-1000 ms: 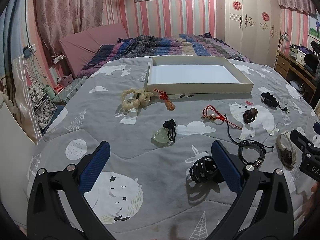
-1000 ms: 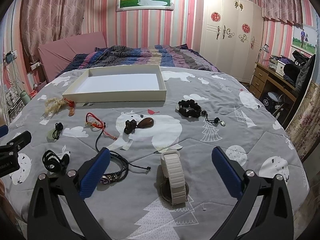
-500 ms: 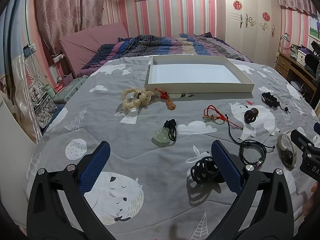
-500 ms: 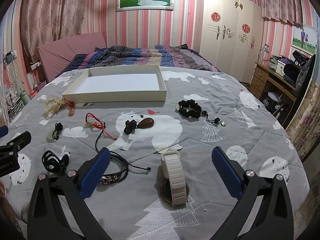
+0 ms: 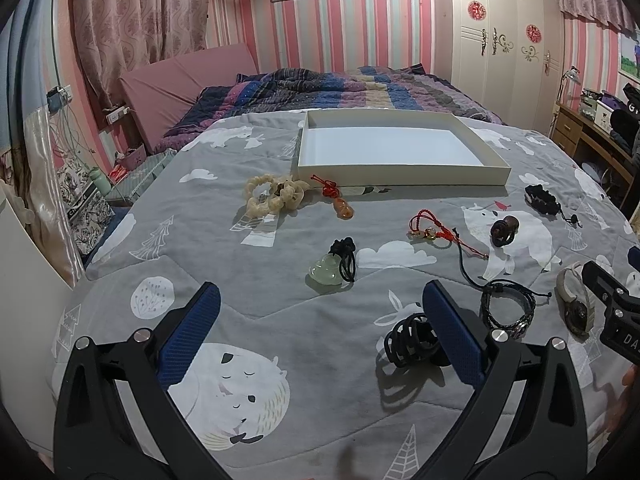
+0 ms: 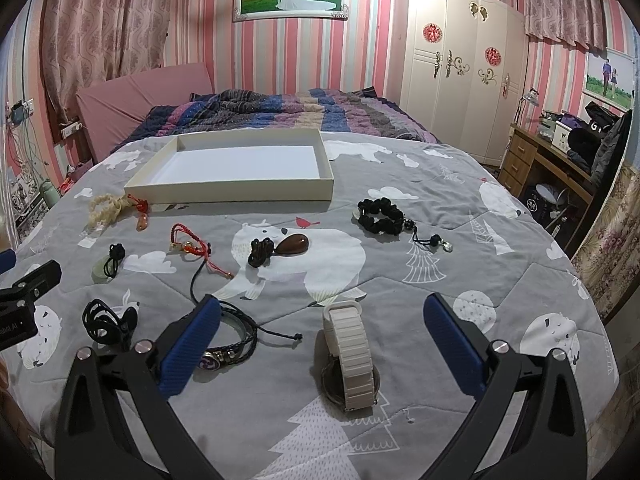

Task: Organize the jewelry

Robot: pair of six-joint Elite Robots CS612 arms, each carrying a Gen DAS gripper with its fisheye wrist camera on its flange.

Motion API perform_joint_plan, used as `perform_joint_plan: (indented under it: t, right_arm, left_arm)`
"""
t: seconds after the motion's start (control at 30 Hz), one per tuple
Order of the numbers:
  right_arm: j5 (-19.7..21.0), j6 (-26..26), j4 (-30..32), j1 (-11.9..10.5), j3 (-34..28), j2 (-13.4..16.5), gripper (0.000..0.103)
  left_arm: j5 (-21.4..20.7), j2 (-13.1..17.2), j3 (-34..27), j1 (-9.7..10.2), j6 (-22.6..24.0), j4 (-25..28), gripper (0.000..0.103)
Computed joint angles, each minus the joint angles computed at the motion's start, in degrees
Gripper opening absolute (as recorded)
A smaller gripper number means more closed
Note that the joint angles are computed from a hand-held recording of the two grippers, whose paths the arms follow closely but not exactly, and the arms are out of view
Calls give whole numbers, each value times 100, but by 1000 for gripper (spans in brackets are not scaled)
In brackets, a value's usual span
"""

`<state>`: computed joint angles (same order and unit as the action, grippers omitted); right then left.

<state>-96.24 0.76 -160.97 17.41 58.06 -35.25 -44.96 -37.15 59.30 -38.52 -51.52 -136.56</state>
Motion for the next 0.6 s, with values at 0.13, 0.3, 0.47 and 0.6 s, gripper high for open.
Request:
perform_joint_plan:
  t: [0.13,0.3,0.47,0.6]
  right_arm:
    - [-8,-11,5,3,-1,-1,101]
    - [-8,-14,6,2,-9,4,101]
    - [-11,-10,3,3,-9,5,101]
    - [-4,-9,5,2,-9,4,101]
  left_arm:
    - [1,3,-4,3,0,4,100]
    - [21,5,-5,5,-12,2,100]
    - [10,3,-12,12,-29,28,100]
    - [13,4,-13,16,-28,31,100]
